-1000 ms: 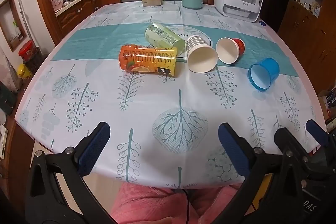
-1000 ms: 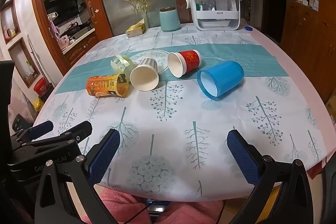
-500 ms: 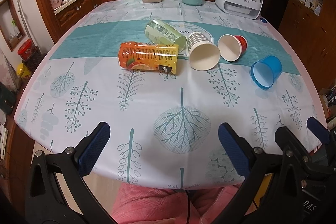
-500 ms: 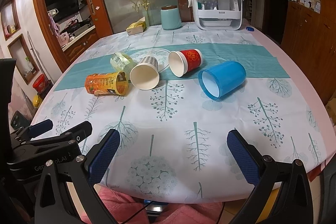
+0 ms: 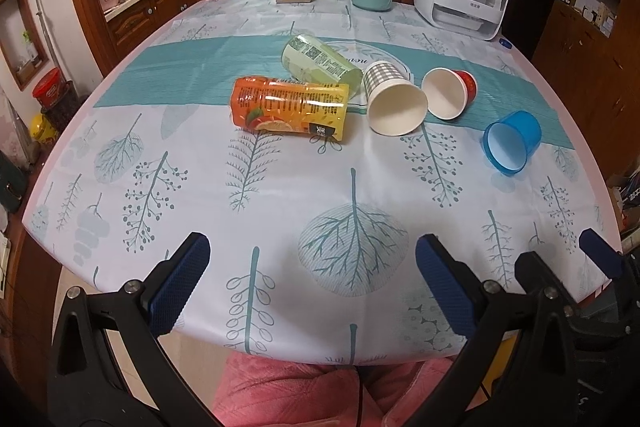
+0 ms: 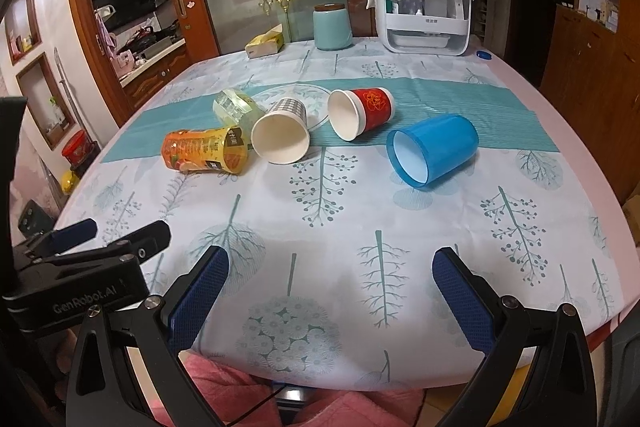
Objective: Flip cup upright
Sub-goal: 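Move the left tool toward the red-and-white paper cup lying on its side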
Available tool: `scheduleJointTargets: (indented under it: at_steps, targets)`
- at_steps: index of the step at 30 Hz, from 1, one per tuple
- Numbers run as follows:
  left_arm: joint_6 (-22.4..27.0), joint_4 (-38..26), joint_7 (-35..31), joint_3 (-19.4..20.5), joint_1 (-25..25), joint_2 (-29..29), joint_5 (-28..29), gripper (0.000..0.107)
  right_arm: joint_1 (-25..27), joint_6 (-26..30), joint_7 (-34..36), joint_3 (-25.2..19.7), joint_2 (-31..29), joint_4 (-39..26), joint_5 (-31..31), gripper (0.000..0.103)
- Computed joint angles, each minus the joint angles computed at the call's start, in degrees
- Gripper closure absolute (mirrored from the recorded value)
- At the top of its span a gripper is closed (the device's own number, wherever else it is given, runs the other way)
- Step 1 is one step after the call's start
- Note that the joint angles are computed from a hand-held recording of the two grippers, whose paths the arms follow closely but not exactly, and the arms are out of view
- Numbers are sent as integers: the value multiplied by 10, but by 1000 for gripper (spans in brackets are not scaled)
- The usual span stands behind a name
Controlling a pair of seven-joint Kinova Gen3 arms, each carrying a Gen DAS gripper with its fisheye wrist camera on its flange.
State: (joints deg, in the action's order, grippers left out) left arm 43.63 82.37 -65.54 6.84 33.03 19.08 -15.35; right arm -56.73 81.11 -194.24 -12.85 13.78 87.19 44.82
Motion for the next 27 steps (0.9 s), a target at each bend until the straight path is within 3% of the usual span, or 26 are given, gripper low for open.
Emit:
scheduleJointTargets:
  at_steps: [3,7,10,14,17,21,25,27]
  targets:
    - [9,-8,-45,3,-19,8,52,6,6,-17,2,0,1,7,-10,0]
    - [21,-21,-101,-77,32,24,103,6,12,-35,9,2,9,16,-18,0]
    - [39,-36,-171,-59,2,43,159,7,17,-62,13,5,12,31,-19,0]
    - [101,-93,-250,-42,-25,78,198,8,11,-79,18,8,17,49,-2,0]
    - [157,-163,-289,-49,-18,106,194,8,-4,-66,23,9,27,57,25,0]
    - [227,-269,-324,30,-51,151,146,8,-21,-53,34,8,32,77,58,0]
    - [271,-375,-373,26,-13,199,104,8,-28,-55,27,5,26,105,89,0]
    - [293,-428,-381,49,-2,227,62,8,-30,-53,16,3,22,118,102,0]
